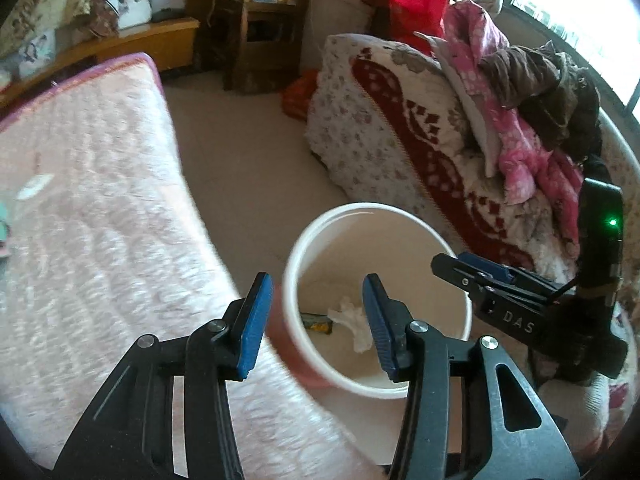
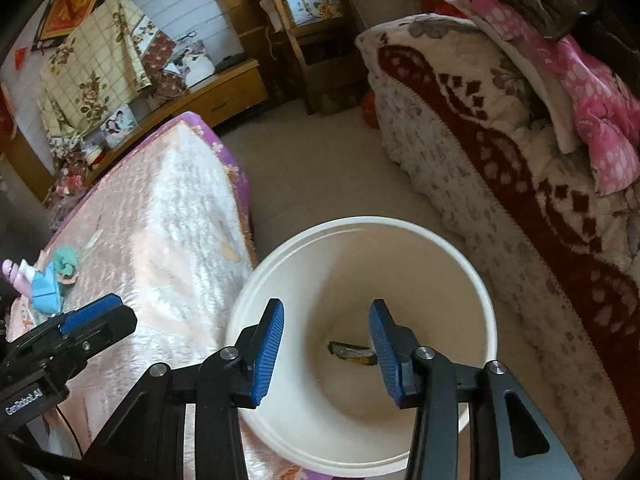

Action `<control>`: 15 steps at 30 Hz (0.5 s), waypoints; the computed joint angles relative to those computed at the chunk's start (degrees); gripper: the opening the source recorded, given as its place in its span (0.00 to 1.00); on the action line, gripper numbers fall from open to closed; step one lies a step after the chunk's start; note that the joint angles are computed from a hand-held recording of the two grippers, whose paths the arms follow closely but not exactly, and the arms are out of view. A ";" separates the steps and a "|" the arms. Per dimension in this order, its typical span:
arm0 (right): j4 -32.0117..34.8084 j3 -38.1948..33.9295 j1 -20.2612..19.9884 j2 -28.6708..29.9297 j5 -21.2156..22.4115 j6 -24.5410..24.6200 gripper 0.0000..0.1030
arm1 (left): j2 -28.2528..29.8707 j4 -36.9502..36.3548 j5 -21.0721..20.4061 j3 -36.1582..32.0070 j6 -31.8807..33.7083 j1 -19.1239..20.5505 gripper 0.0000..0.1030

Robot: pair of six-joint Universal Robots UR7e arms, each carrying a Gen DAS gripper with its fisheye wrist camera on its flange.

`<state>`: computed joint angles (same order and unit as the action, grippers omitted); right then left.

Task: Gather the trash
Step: 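Open both tools to drop the wrapper and tissue into the bucket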

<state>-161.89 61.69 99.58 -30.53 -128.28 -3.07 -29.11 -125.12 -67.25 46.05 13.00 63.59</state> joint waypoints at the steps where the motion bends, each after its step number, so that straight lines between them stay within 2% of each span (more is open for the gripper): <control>1: 0.05 -0.30 0.30 0.37 -0.12 -0.43 0.41 | -0.85 -1.26 0.93 1.39 0.36 -0.07 0.44; 15: 2.15 -6.91 5.88 6.06 0.19 -4.85 0.43 | -11.72 -12.29 8.31 14.31 2.59 0.90 0.44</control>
